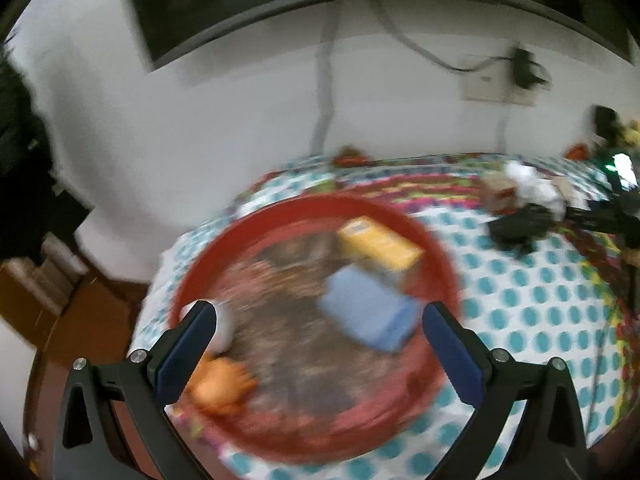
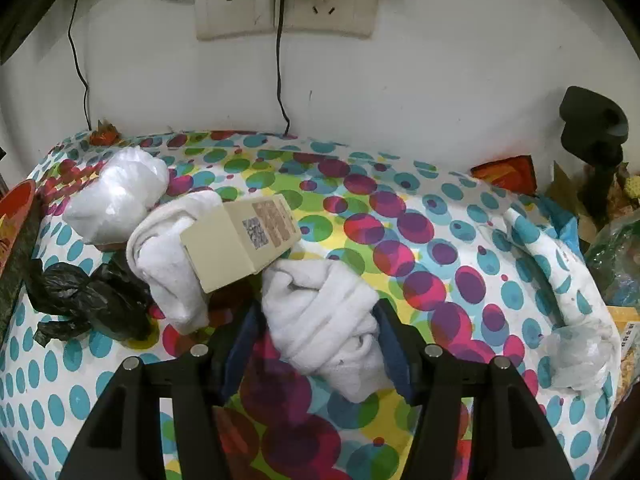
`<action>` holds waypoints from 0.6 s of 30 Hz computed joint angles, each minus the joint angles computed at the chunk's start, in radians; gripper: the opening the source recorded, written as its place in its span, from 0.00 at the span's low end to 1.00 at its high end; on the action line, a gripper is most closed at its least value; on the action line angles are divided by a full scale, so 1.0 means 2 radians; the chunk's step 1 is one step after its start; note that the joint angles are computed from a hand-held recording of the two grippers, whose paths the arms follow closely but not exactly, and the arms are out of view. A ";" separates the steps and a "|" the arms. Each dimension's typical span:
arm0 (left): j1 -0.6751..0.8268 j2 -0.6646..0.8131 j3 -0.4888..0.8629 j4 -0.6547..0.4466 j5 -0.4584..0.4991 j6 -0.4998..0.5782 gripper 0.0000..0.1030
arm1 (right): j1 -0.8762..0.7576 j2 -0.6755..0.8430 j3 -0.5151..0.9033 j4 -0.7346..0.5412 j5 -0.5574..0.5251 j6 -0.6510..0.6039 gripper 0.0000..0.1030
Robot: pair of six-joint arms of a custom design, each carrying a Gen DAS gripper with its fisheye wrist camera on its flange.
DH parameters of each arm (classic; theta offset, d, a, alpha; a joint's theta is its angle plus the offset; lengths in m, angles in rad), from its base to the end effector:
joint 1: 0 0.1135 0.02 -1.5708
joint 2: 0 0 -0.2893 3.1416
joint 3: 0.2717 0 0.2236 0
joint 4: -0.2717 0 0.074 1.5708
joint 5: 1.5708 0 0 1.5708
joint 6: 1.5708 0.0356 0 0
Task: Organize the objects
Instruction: 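Move the right gripper back over the white rolled socks on the bed, then grasp the black plastic bag with the left gripper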
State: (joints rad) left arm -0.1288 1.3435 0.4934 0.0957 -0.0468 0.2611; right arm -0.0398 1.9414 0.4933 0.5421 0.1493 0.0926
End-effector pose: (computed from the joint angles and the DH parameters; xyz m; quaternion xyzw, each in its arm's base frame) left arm 0.2202 -0.0268 0.1981 0.1686 0.9020 0.0477 0.3946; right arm 0.2776 -0.0164 0.0908 0.0866 0.9390 -0.0619 0.3272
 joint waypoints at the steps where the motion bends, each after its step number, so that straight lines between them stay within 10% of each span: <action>1: -0.033 0.013 0.007 0.002 -0.011 -0.011 1.00 | 0.000 0.001 -0.001 0.003 0.000 0.001 0.58; 18: -0.266 0.337 0.249 0.020 0.008 -0.013 1.00 | -0.013 0.003 -0.003 0.005 -0.023 -0.002 0.59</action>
